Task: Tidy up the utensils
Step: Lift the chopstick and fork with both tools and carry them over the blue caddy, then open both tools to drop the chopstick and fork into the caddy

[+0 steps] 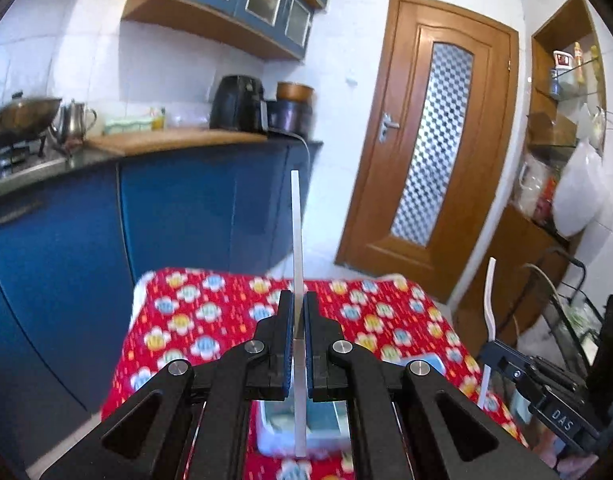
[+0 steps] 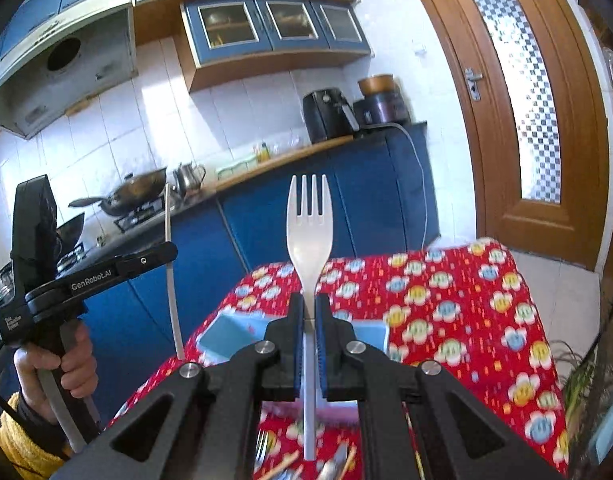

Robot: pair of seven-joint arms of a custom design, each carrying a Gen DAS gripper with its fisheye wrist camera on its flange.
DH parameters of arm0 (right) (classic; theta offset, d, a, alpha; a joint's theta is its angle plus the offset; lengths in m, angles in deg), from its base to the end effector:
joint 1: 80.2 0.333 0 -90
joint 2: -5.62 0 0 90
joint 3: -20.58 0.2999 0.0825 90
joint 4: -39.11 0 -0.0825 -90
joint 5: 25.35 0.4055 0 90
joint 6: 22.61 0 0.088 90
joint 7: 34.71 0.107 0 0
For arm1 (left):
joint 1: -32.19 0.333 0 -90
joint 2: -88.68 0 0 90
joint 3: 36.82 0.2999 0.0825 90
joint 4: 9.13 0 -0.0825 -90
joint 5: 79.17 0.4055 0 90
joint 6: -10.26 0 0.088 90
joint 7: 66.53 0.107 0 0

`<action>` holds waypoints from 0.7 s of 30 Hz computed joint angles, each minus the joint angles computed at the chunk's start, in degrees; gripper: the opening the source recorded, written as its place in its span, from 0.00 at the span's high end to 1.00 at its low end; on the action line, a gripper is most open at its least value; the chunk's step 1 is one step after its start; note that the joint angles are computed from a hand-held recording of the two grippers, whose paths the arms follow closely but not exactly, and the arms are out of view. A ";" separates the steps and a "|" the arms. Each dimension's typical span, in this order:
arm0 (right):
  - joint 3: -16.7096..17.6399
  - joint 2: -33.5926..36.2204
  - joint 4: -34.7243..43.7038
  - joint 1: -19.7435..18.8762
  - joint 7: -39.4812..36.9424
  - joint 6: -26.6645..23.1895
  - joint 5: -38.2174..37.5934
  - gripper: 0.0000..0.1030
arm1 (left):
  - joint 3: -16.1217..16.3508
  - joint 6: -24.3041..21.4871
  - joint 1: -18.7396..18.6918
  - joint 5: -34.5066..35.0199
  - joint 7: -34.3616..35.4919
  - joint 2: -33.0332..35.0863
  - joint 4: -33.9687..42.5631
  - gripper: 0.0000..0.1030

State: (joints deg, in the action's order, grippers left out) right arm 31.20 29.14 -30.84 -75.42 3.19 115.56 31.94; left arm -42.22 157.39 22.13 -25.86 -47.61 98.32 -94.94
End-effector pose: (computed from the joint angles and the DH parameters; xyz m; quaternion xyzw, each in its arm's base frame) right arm 0.7217 0.1699 0.6256 -0.7332 0.3759 -0.0906 0.5593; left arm 0.6543 -0.1879 0.6555 -0.7036 0.4576 -0.3798 0.3890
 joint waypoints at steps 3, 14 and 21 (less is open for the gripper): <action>1.04 2.97 2.97 0.50 -1.91 3.00 1.36 0.93 | 0.99 1.14 -0.14 2.39 -2.76 2.33 2.13 0.96; 6.35 10.34 6.75 2.32 -12.92 17.16 1.71 0.93 | 3.82 3.21 -1.78 7.18 -8.21 6.75 2.41 0.96; 6.52 10.95 5.61 2.25 -11.70 16.92 -0.37 0.93 | 4.12 2.77 -2.33 9.36 -9.37 6.95 1.16 0.95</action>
State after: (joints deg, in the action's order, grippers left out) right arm 37.72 40.09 -25.23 -73.17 -8.51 132.48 31.57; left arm -38.10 160.16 19.80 -16.51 -56.99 105.27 -93.78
